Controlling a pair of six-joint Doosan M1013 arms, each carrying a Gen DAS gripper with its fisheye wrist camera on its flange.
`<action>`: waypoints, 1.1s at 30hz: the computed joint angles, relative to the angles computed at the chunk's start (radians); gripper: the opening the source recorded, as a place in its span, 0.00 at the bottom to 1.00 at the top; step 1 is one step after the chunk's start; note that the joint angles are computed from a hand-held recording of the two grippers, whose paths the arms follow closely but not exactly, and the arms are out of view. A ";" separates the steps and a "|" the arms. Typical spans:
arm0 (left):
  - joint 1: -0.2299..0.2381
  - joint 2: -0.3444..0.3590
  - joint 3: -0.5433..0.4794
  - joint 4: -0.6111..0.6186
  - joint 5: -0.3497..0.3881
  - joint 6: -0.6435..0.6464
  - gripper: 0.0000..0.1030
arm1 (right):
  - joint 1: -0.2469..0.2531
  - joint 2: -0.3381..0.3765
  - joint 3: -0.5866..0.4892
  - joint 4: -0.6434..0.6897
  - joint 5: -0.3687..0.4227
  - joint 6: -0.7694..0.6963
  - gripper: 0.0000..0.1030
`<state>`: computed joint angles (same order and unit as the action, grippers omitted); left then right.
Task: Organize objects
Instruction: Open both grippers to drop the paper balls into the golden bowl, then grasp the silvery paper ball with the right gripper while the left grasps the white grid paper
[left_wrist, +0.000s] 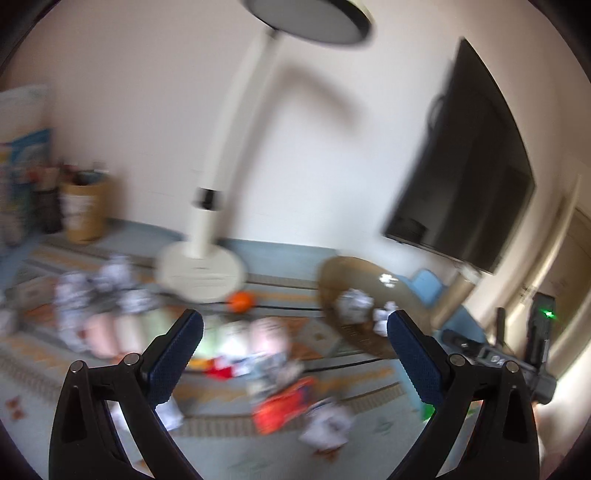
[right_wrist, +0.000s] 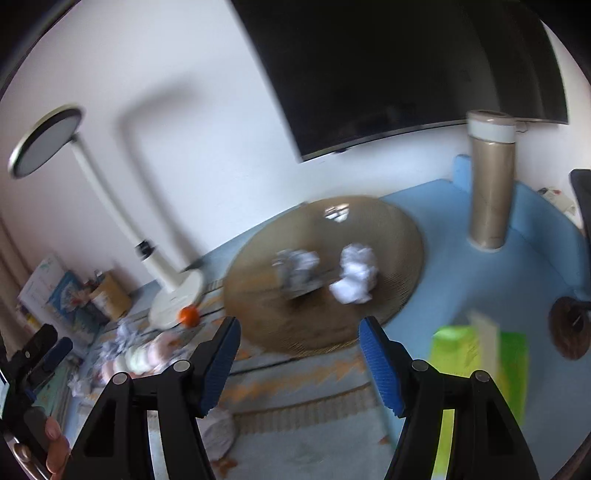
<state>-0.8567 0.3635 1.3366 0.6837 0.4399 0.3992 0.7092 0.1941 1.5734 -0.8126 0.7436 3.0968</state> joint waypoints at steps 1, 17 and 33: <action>-0.007 -0.019 0.033 0.101 0.038 -0.095 0.98 | 0.008 0.005 -0.001 -0.003 -0.016 -0.007 0.64; -0.002 -0.015 0.181 0.181 0.246 -0.181 0.98 | 0.113 0.187 -0.087 -0.046 -0.036 -0.145 0.70; 0.016 0.001 0.157 0.003 0.253 -0.037 0.98 | 0.117 0.218 -0.119 -0.035 0.017 -0.191 0.90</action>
<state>-0.8408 0.3648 1.4934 0.6867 0.6931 0.3624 0.8258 0.4124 1.4549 -0.8472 0.7602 2.9060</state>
